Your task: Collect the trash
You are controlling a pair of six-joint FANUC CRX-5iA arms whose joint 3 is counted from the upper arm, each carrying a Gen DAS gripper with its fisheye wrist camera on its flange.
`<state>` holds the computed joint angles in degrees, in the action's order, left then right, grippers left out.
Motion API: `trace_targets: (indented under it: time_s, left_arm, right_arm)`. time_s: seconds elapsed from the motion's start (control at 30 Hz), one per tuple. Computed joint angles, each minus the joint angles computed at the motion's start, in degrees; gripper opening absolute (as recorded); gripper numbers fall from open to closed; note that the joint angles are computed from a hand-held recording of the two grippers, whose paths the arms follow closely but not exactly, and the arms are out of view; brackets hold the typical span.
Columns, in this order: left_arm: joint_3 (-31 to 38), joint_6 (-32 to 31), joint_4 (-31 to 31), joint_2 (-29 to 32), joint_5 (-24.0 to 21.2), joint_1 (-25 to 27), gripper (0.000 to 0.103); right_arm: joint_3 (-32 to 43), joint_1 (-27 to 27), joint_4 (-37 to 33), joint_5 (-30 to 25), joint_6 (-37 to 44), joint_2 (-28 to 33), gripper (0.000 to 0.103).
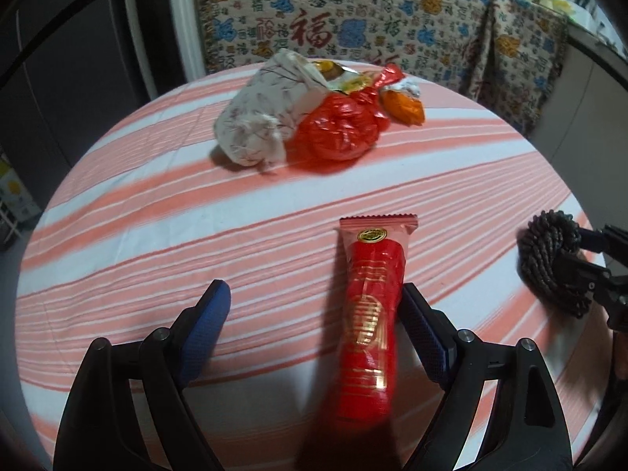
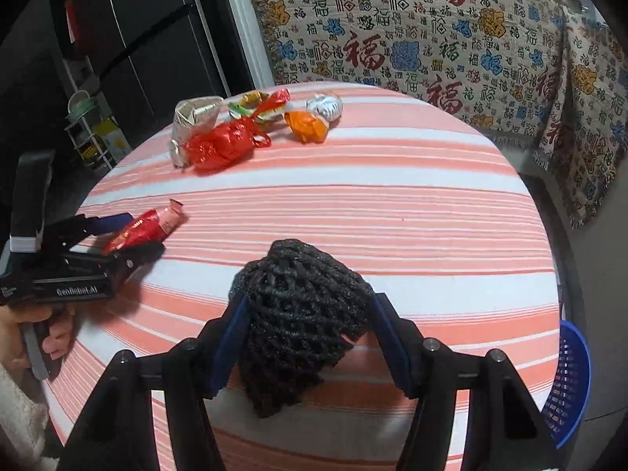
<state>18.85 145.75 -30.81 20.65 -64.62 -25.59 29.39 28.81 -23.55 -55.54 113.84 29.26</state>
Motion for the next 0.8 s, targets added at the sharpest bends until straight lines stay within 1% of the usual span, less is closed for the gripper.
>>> trace_targets:
  time_s: [0.03, 0.13, 0.17, 0.27, 0.33, 0.37, 0.43, 0.5, 0.53, 0.6, 0.63, 0.67, 0.7, 0.73, 0.8]
  left_arm:
    - [-0.2, 0.0, -0.1, -0.2, -0.1, 0.0, 0.088]
    - [-0.8, -0.5, 0.0, -0.6, 0.3, -0.1, 0.087]
    - [-1.8, -1.0, 0.6, -1.3, 1.7, 0.0, 0.087]
    - [-5.5, -3.2, 3.8, -3.7, 7.6, 0.7, 0.087]
    - [-7.3, -6.5, 6.6, -4.8, 11.1, 1.4, 0.087]
    - [-7.3, -7.8, 7.0, -4.8, 11.8, 1.4, 0.087]
    - [-5.7, -9.9, 6.4, -3.9, 11.0, 0.7, 0.086]
    - [-4.4, -11.5, 6.7, -2.8, 9.5, 0.5, 0.077]
    - [-4.0, -12.0, 7.1, -2.3, 8.8, 0.5, 0.068]
    - [-3.5, -11.6, 5.9, -2.2, 7.9, 0.3, 0.061]
    - [-3.7, -11.3, 5.8, -2.4, 7.9, 0.4, 0.046]
    - [-4.3, -11.0, 6.2, -3.0, 8.5, 0.7, 0.02]
    - [-5.7, -11.1, 7.8, -3.9, 10.0, 1.6, 0.018]
    - [-6.6, -10.6, 8.3, -4.6, 11.0, 2.0, 0.017]
    - [-7.0, -8.5, 7.0, -5.2, 11.0, 1.7, 0.016]
  right_arm:
    - [-0.3, 0.2, 0.4, 0.5, -0.1, -0.1, 0.064]
    - [0.0, -0.1, 0.1, -0.2, 0.0, -0.1, 0.064]
    - [-0.2, -0.3, -0.3, -0.4, 0.4, -0.5, 0.064]
    - [-0.8, -0.9, -1.9, -1.2, 4.3, -1.9, 0.064]
    - [-0.6, -1.0, -1.9, -1.7, 5.6, -2.1, 0.065]
    - [-0.2, -1.3, -2.6, -2.3, 6.5, -2.1, 0.069]
    - [0.2, -1.9, -4.1, -2.5, 7.9, -2.1, 0.074]
    - [-0.1, -1.8, -4.3, -1.5, 9.1, -2.2, 0.074]
    - [-0.1, -1.5, -3.9, -1.5, 9.5, -2.1, 0.074]
    - [0.1, -1.0, -3.4, -1.9, 10.3, -1.7, 0.073]
    - [-0.2, -0.4, -2.0, -1.9, 9.8, -1.5, 0.056]
    - [0.1, 0.1, -0.7, -2.4, 8.8, -1.1, 0.015]
    - [0.6, 0.2, -0.1, -3.3, 7.4, -0.5, 0.011]
    - [0.6, 0.0, -0.4, -3.2, 6.6, -0.6, 0.011]
    - [0.4, -0.9, -2.5, -3.3, 6.4, -1.4, 0.01]
